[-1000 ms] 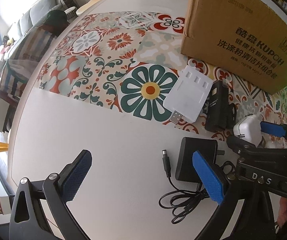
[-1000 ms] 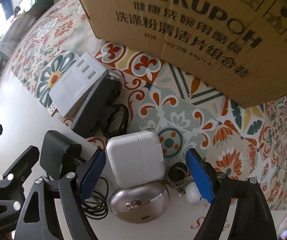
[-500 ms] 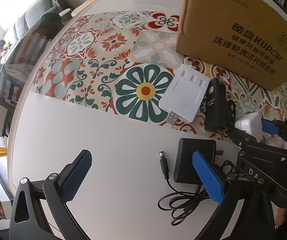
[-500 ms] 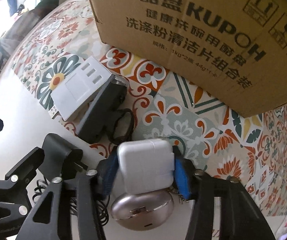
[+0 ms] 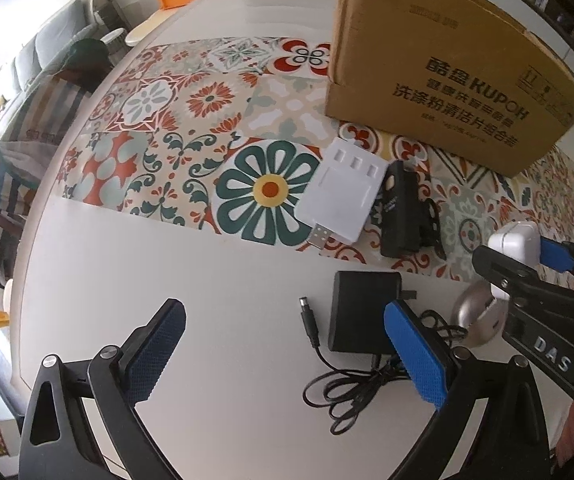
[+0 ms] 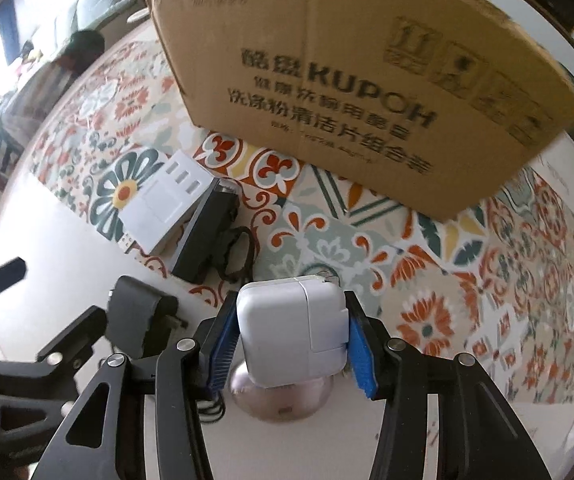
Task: Organize rigid objects
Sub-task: 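Grasp the white charger with the right gripper, then grasp the black power adapter with the left gripper while the right gripper holds the charger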
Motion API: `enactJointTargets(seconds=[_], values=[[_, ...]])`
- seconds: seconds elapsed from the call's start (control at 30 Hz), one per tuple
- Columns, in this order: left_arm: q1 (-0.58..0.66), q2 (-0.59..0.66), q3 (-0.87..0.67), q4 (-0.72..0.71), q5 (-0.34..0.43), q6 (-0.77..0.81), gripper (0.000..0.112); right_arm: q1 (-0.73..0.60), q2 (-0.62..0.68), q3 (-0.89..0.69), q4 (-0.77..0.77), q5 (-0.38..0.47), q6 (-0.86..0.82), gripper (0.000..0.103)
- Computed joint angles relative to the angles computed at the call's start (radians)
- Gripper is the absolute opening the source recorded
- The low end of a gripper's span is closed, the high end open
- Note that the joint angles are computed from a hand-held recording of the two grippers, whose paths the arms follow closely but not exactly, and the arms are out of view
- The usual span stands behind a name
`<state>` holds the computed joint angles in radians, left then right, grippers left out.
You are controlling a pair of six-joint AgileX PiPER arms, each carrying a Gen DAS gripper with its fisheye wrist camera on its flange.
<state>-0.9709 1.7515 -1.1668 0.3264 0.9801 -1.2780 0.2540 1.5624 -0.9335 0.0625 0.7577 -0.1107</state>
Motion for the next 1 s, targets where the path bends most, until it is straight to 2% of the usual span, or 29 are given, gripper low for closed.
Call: enactJointTargets(seconds=[0.23,0.43,0.57,0.63,0.8,1.0], values=[[-0.001,0.01,-0.02,-0.063,-0.039,0.113,0.085,-0.017,-0.095,0.058,0.024,0.023,0.016,0.049],[0.025,0.002,-0.007,-0.165,-0.123,0.231,0.076,-0.08,-0.154,0.1,0.055,0.044,-0.012,0.049],[0.026,0.008,-0.001,-0.179,-0.141,0.283,0.066,-0.092,-0.149,0.104,0.066,0.035,-0.004,0.049],[0.037,0.01,0.006,-0.212,-0.154,0.318,0.057,-0.094,-0.153,0.108,0.079,0.037,-0.004,0.049],[0.054,0.038,-0.013,-0.251,-0.159,0.379,0.054,-0.094,-0.149,0.116,0.108,0.034,-0.023,0.049],[0.079,0.084,-0.03,-0.296,-0.173,0.417,0.043,-0.132,-0.122,0.113,0.139,0.023,-0.064,0.049]])
